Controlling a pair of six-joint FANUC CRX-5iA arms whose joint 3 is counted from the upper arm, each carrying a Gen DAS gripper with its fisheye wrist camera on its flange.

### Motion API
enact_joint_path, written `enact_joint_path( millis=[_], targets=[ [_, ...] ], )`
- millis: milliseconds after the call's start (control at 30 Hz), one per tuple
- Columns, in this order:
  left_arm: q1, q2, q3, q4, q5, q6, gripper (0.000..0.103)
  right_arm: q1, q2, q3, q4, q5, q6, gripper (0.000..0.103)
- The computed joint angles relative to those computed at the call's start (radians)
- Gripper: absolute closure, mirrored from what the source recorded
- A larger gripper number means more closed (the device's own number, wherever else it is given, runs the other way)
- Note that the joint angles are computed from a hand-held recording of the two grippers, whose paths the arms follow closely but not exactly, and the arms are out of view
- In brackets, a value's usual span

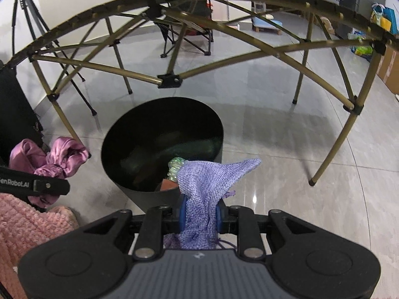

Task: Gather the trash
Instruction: 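Carry the knit bag and scrunchie down over the black bin with both tools, then open the left tool to drop the pink scrunchie into the bin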

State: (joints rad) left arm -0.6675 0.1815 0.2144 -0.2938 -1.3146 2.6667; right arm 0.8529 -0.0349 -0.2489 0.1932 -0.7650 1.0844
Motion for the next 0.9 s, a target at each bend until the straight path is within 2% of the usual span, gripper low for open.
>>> enact_joint_path(
  millis=[333, 900],
  targets=[
    [0.045, 0.024, 0.015, 0.054, 0.001, -0.027, 0.069, -0.029, 0.055, 0.030, -0.005, -0.021, -0.021, 0.082],
    [0.059, 0.143, 0.170, 0.092, 0.006, -0.094, 0.069, -0.090, 0.101, 0.052, -0.008, -0.014, -0.075, 0.082]
  ],
)
